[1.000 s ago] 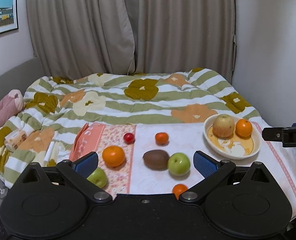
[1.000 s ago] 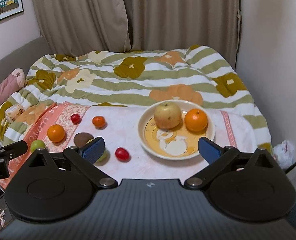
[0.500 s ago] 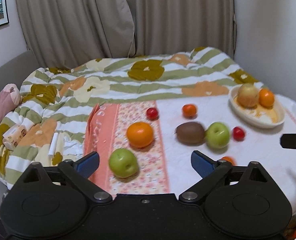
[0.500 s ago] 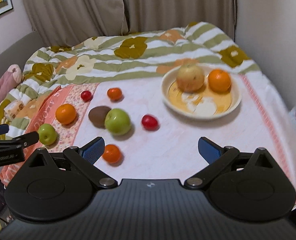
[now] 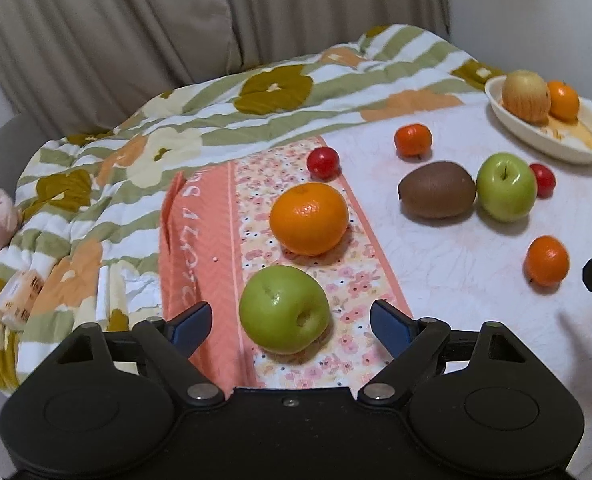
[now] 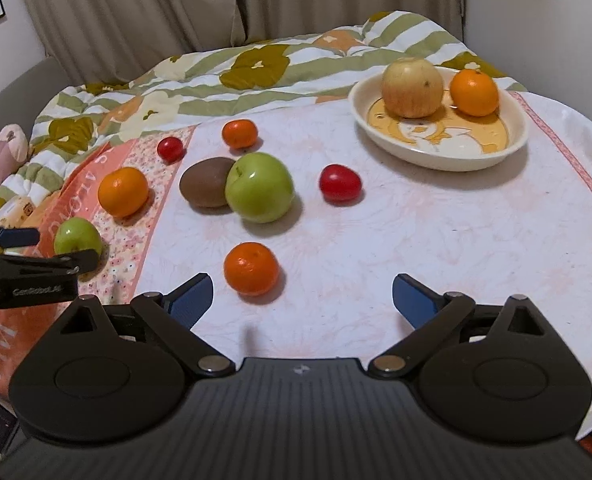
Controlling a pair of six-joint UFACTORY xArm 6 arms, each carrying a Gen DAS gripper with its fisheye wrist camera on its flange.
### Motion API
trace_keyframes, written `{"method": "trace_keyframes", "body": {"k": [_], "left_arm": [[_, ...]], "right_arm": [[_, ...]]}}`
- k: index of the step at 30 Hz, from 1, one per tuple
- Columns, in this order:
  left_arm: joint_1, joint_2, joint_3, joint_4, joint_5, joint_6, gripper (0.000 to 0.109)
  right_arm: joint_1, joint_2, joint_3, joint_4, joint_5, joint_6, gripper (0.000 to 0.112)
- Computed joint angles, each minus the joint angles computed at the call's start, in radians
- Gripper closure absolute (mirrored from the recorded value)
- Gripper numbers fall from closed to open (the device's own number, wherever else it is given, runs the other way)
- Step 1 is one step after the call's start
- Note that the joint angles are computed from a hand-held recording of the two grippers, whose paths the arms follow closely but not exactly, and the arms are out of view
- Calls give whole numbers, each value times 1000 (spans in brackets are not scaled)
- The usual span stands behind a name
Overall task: Organize fruits
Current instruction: 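Grasp the green apple with the left tool while the right tool grasps a tangerine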
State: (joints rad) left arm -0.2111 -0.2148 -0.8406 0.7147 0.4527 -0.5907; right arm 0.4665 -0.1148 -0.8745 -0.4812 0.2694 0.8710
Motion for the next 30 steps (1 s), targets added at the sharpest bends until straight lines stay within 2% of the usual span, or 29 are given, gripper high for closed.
{"method": "trace_keyframes", "body": {"k": [4,9,11,13,18,25,30], "left_arm": [[9,48,-24,-34,-6,60,25],[18,76,-30,-42,-21,86,29],[25,76,-25,-52,-37,92,33],[29,77,-29,-13,-34,70,48],[40,77,-24,-51,-54,121,48],[46,55,2,-81,-68,137,48],[43,19,37,-105,-69,155,48]], "right_arm": [[10,39,-33,-57,11,42,9],[13,82,-66,-55,10,47,9],[15,93,-75,-29,13,23,15],[17,101,-82,-16,18,12,16],[24,117,-100,-21,27,12,16],[33,139,-121,-21,32,1,32],[32,162,-135,-28,22,-4,37]]}}
